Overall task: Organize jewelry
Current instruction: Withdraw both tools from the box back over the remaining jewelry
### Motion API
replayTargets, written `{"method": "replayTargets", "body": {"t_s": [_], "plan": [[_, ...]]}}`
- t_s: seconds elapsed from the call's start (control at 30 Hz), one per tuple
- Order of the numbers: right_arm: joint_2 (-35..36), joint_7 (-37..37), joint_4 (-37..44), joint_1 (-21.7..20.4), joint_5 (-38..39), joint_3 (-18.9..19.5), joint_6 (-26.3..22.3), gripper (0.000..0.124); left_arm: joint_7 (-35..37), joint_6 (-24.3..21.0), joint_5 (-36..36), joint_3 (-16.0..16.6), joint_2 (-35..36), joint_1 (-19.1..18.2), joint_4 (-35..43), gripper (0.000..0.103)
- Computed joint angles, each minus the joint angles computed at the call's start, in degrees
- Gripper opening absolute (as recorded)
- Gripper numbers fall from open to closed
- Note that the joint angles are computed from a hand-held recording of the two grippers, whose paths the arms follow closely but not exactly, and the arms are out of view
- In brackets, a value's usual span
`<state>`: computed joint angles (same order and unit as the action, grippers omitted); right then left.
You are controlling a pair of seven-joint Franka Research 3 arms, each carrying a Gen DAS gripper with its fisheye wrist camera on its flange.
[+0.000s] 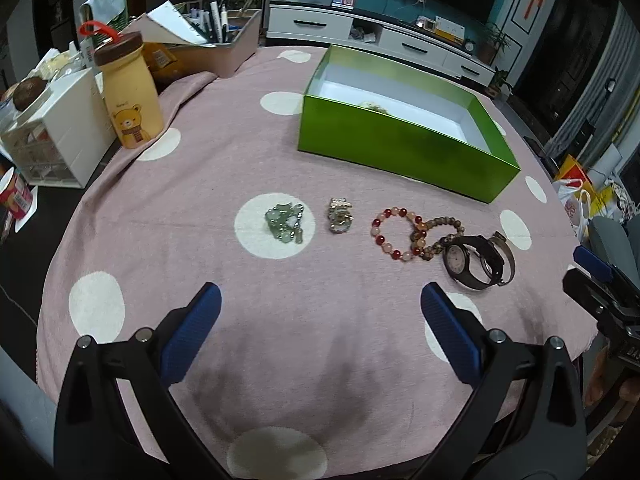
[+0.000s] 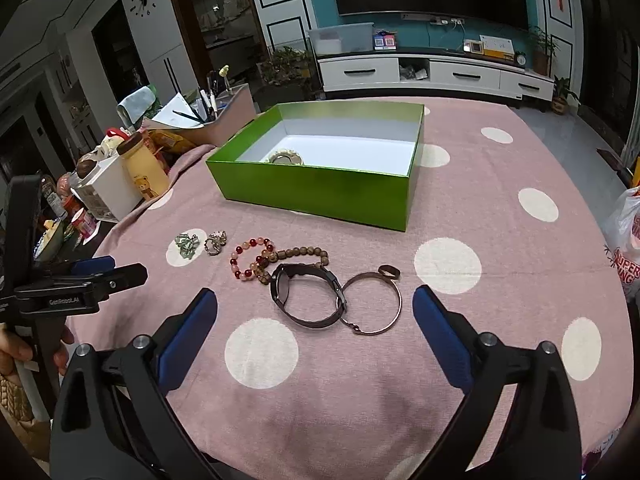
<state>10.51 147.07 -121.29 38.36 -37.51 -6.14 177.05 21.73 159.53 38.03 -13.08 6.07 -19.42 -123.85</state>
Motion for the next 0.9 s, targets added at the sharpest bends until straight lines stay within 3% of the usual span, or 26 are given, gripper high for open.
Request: {"method": "replayTargets", "body": {"t_s": [0.23, 0.47, 0.9], "plan": [[0.4, 0.9, -0.3, 0.1, 0.0, -0.9, 1.5, 0.102, -3.8, -3.1, 3.8, 0.5, -0.8, 0.3, -1.1, 0.101], [2.0, -11.4, -0.2, -2.6, 11.4, 3.7, 3.0, 0.102, -5.8, -0.8, 4.8, 0.8, -0.5, 1.2, -2.6, 0.101], [4.5, -24.4, 2.0, -1.0, 23.6, 4.2, 3.1, 0.102, -11.6, 3.6, 12.5, 2.9, 2.1, 1.8, -1.2, 0.101]]}}
